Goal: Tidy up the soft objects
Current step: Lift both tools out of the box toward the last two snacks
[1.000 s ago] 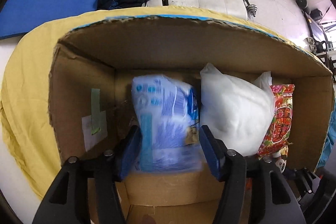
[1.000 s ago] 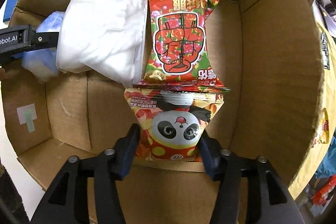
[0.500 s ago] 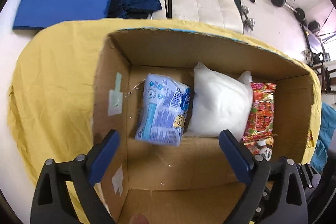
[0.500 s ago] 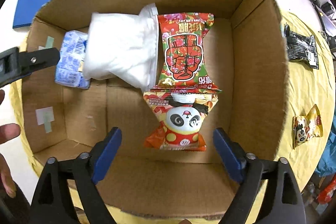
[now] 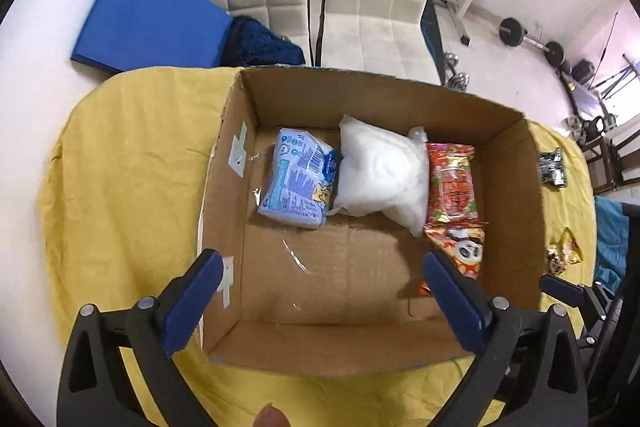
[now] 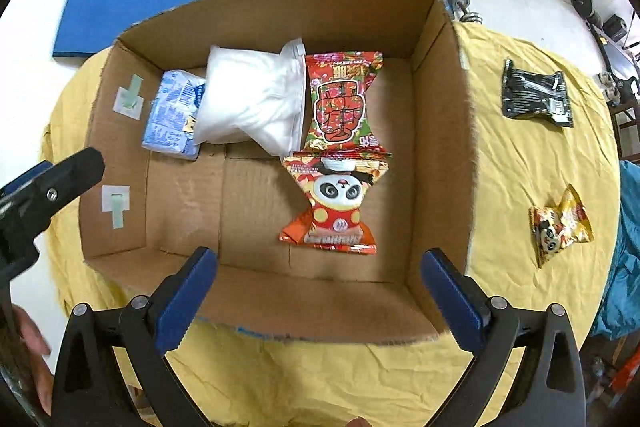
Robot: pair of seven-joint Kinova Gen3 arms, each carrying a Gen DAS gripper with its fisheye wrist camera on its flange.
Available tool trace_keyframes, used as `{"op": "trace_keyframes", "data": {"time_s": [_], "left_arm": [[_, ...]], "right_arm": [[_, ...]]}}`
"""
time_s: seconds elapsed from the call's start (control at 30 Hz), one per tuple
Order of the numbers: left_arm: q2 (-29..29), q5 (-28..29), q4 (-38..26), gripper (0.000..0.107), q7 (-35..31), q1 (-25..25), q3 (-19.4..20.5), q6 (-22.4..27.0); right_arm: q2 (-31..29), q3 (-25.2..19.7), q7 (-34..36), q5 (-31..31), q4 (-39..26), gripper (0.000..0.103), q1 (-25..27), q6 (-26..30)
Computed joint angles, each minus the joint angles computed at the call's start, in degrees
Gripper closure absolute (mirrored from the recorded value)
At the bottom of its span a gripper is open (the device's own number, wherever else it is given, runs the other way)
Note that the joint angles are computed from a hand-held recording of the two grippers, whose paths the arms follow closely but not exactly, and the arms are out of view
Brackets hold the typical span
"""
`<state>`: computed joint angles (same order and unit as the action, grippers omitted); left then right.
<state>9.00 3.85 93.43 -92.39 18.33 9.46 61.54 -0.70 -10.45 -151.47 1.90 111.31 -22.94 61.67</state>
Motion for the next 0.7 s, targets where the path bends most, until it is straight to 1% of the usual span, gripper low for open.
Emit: {"op": "trace_keyframes", "data": {"time_s": [0.1,0.2,0.3,0.47,0.7], "left_arm": [[-3.4,0.3,2.1,0.005,-0.2,-0.3,-0.1,-1.1],[-6.8,-1.4,3.9,0.005,0.7,0.3,0.4,-2.0],[-10.0,0.0,5.0,0.005,-0.2,-0.3,0.3,-1.7],[-13.3,1.4,5.7,0.005,-1.1,-0.9,0.4,-0.6],[-16.6,1.5,5.6,0.005,0.1,-1.2,1.4,0.8]], "right_arm": [[-3.0,-1.4,-2.9,1.6,-0.4,0.0,-0.9,2.4],[-5.5,-3.2,-5.5,2.9,-0.7,0.0,-1.7,4.2],[-7.5,-4.9,-7.6,3.8,-1.6,0.0,-2.2,6.5],[-10.8,-7.2,-9.9,4.1,-3.2,0.0,-2.5,9.7],[-14.6,-9.3,-10.8,3.7,-4.2,0.0,-1.6,11.9]]}}
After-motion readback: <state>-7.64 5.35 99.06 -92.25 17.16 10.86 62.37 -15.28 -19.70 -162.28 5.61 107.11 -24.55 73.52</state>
